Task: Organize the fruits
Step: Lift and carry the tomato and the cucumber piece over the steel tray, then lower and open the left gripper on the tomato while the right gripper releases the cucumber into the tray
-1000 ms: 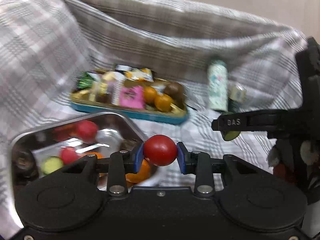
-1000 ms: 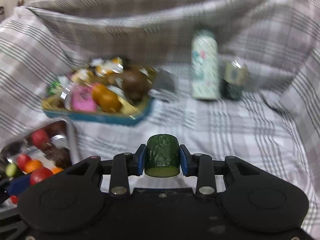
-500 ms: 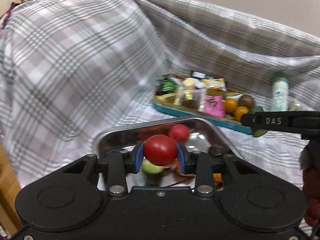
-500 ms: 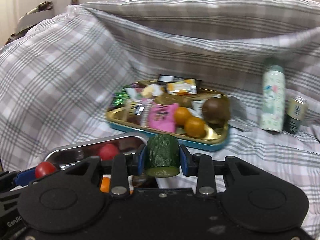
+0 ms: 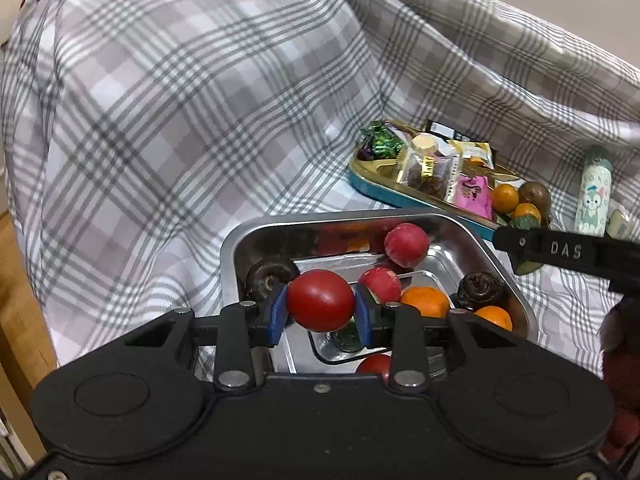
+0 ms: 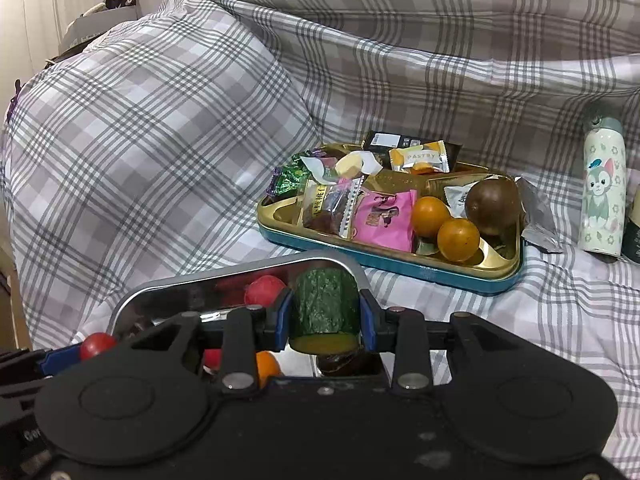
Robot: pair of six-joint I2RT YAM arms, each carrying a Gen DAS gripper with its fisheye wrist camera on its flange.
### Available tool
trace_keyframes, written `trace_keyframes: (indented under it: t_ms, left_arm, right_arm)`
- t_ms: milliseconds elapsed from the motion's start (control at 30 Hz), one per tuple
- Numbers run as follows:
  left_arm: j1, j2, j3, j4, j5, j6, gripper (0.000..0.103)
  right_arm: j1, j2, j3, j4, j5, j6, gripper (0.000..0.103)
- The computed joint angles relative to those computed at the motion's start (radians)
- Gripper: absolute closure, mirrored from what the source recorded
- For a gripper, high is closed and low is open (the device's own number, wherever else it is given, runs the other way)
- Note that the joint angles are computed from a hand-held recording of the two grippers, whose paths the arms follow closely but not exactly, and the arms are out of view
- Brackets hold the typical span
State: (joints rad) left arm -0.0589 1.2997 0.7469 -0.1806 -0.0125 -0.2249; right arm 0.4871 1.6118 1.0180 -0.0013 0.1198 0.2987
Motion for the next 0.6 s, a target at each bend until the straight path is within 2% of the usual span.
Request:
trace_keyframes:
  t_ms: [167,367,600]
  left_arm:
    - [0.005,0.020,0.011,-0.017,0.000,-0.010,0.060]
    - [-0.036,0.029,0.015,-0.021,-0.059,0.019,0.060]
    - [-0.045,0.055,0.044,-0.064,-0.075,0.012,0.059]
  right_arm:
    - [-0.022,0.042,0.024,-0.005,-0.038,0.029,0.067]
    - [-0.012,0.061,0.042,-0.006,-0.037,0.029,0.067]
    - [0.012,0.059,0.046,0.008,-0.014,-0.003,0.067]
